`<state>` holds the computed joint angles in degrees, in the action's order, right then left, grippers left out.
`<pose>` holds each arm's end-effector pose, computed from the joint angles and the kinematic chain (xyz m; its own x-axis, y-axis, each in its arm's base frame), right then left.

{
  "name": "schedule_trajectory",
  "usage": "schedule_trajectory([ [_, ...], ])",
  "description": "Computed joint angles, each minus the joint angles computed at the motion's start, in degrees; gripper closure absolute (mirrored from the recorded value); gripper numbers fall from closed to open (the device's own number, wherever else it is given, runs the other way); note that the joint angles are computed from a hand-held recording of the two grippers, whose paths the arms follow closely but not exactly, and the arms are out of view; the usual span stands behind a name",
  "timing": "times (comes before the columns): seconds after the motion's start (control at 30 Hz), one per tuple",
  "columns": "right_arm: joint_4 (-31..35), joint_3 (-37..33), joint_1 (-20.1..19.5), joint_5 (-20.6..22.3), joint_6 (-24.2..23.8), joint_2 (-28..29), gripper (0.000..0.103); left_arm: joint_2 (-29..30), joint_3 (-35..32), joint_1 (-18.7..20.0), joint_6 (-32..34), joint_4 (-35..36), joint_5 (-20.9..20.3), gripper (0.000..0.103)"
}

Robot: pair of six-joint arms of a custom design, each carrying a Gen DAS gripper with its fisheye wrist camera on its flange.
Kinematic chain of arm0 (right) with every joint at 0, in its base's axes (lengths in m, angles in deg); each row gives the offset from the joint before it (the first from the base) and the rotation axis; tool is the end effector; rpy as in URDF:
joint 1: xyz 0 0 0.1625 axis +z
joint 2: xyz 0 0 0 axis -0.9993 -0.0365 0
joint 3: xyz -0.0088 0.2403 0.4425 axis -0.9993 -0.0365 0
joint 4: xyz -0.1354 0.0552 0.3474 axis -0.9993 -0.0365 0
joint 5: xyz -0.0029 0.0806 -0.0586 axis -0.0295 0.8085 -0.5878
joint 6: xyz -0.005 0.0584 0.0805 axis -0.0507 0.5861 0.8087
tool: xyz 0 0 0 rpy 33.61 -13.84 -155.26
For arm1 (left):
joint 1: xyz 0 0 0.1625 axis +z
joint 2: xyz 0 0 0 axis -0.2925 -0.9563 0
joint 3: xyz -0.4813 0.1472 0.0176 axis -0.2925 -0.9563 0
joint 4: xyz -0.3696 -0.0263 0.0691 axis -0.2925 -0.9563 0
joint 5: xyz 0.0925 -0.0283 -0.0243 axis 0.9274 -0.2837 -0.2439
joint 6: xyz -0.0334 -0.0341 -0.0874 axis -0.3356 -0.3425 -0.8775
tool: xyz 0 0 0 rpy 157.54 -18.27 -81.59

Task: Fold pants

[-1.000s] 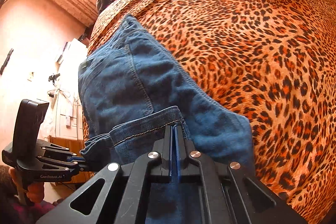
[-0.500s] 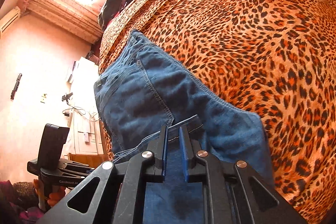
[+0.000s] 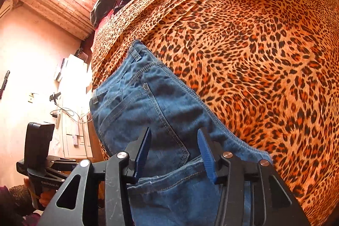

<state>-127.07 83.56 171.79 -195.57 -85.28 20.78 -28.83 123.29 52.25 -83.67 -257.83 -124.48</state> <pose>0.0202 -0.7854 0.2312 -0.5821 -0.8117 -0.0480 -0.7665 0.5280 0.3656 -0.3599 -0.4790 -0.0197 -0.6953 -0.7158 0.0642 -0.6423 0.5789 -0.5023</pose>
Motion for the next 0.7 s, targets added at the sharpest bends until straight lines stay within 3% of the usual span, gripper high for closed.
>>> schedule_trajectory([
  [0.1, 0.19, -0.27, 2.34, 0.46, 2.12, 1.79, 0.051, -3.79, 7.76, -0.71, -6.18, -7.67, 6.47, 0.032],
  [0.2, -0.54, -0.08, 4.63, -0.8, 2.98, 4.23, 0.045, -4.93, 12.94, 0.52, -7.7, -17.15, 8.81, 0.03],
  [0.27, -3.73, 1.71, 5.97, -2.61, 3.02, 5.55, 0.043, -6.08, 16.15, 0.73, -9.0, -20.15, 8.39, 0.03],
  [0.47, -7.51, 3.08, 9.17, -6.2, 2.63, 9.73, 0.043, -1.78, 19.88, 4.19, -5.12, -36.96, 5.04, 0.031],
  [0.7, -9.44, 2.79, 11.01, -11.01, 1.85, 13.78, 0.041, -2.12, 21.38, 7.38, -3.95, -39.75, 5.21, 0.03],
])
